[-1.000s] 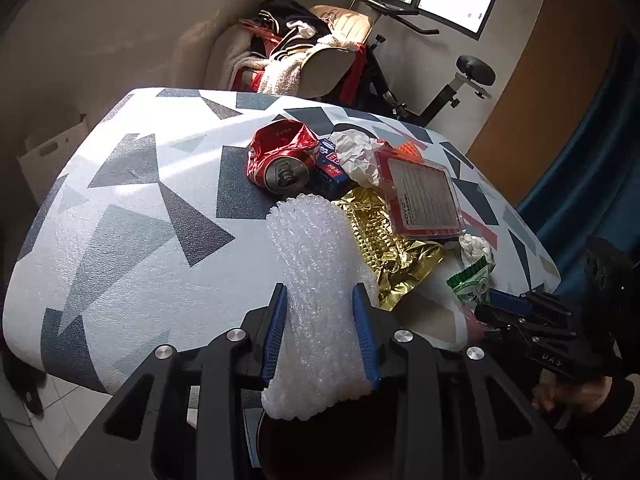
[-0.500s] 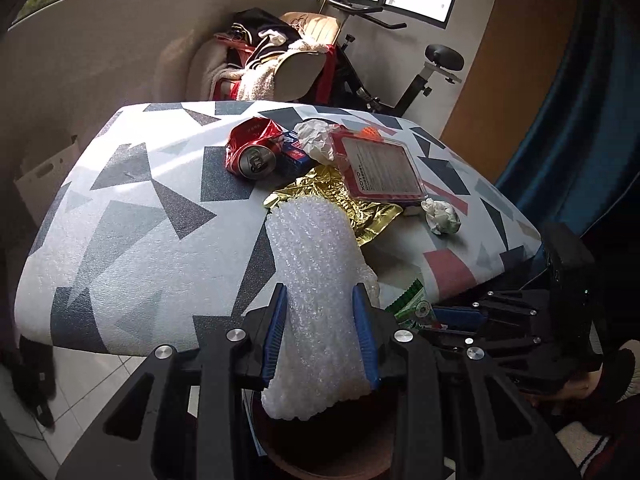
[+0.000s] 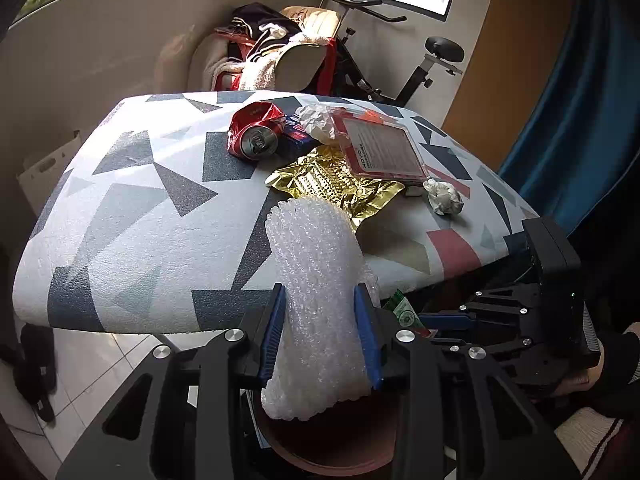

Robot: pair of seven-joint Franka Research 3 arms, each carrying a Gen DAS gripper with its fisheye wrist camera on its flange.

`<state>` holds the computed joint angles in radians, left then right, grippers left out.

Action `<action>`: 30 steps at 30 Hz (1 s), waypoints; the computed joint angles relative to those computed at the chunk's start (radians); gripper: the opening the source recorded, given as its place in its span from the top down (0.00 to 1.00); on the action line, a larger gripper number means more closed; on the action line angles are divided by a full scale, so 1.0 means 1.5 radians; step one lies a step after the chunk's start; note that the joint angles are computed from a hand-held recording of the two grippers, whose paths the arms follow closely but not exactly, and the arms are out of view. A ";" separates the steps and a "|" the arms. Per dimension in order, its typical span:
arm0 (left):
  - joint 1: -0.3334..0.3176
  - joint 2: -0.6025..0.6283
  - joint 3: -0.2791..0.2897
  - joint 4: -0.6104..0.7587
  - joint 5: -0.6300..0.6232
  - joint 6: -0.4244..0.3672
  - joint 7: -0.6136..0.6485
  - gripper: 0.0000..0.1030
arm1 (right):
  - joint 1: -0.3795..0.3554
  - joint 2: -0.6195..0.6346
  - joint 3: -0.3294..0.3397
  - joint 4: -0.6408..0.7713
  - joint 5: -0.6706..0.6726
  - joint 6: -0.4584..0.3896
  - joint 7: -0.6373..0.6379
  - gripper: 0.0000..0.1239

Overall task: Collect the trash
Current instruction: 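Carry the green packet into the brown bin and open the right tool while the left lifts the foam sleeve, then lower the white foam sleeve into the brown bin and open the left tool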

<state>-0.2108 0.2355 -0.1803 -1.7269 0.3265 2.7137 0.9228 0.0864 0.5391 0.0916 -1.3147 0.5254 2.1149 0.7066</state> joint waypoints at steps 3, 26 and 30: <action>-0.001 -0.001 0.003 -0.004 0.006 0.006 -0.006 0.67 | 0.006 0.001 -0.003 0.000 -0.012 0.002 0.002 0.69; -0.001 0.006 -0.009 -0.038 -0.003 0.065 0.040 0.64 | -0.014 -0.041 0.010 -0.065 0.059 0.181 -0.048 0.22; -0.005 0.031 -0.023 -0.005 -0.013 0.022 0.102 0.62 | -0.016 -0.048 0.014 -0.086 0.077 0.247 -0.071 0.22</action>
